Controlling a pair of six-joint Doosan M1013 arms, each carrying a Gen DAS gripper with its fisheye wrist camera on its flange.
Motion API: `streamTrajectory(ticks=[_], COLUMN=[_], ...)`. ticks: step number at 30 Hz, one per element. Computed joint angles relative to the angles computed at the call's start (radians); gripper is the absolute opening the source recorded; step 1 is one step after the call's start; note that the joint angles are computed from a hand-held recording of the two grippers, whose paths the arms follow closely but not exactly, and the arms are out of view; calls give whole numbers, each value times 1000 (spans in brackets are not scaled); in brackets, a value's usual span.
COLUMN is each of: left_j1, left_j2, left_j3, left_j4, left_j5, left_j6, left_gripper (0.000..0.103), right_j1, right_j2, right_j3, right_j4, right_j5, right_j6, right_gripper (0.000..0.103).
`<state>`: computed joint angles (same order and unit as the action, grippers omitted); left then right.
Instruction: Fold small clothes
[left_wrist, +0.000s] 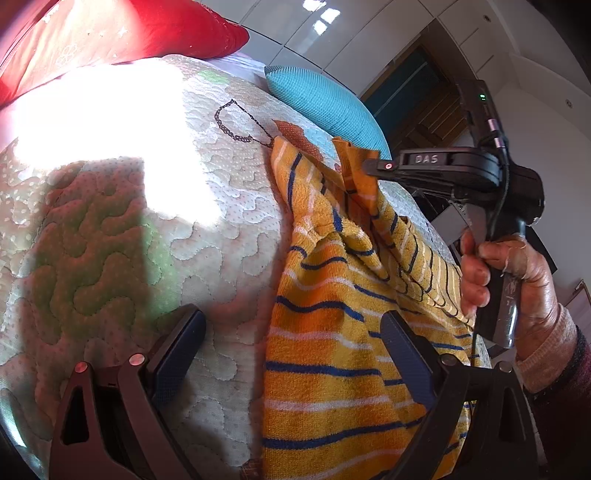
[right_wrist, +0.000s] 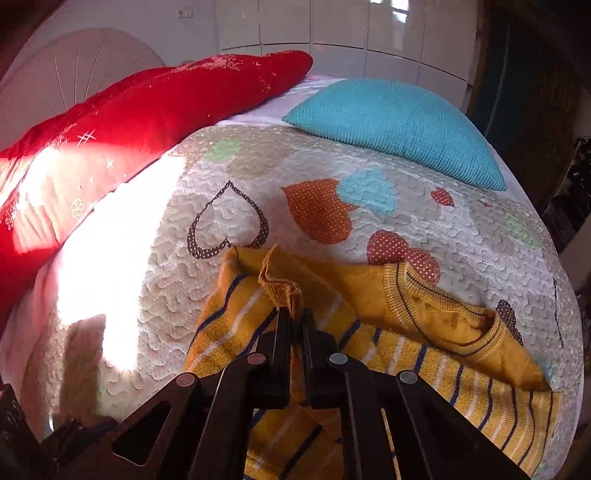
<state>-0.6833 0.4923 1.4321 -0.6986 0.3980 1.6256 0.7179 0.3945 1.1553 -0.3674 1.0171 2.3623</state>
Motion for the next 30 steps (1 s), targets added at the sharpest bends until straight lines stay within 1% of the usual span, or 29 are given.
streamTrajectory(ticks=[3,7,10,13,15,19,21,22,24,25,26,28,29,30], left_j1=[1,1,0,1,1,1,1,1,3,3,4,5,5,5], left_j2=[0,2,3,3,3,1,1,1,1,0,0,-1,-1,-1], left_j3=[1,-2,-4,-4,-4,0,1,1,3,5,5,7,8,9], left_j4=[-8,5,10,9,4,-13,-14,-17,-34,-43,-50,-66,-71,-77], left_j5=[-1,3,3,3,2,-2,-2,-2,-5,-6,-6,-8,-8,-10], left_j6=[7,-4,-8,-7,-3,13,14,16,32,39,46,61,66,70], left_gripper=[95,95,95,95,95,95,95,95,95,95,95,95,95,95], right_j1=[-21,-51,-64,-57,-43,-15,1,8,10,11,11,3,3,5], right_j2=[-82,-177,-210,-190,-154,-48,7,35,79,84,74,37,15,-11], right_j3=[54,96,100,76,58,8,-17,-34,-54,-47,-27,16,35,55], right_j4=[-41,-78,-47,32,96,244,296,310,389,396,397,435,426,398], right_j5=[-39,-74,-107,-113,-114,-70,-38,-10,29,26,-5,-74,-91,-96], right_j6=[86,191,212,162,105,-16,-56,-78,-132,-125,-117,-132,-128,-117], right_gripper=[6,6,6,6,6,6,6,9,14,19,25,36,40,42])
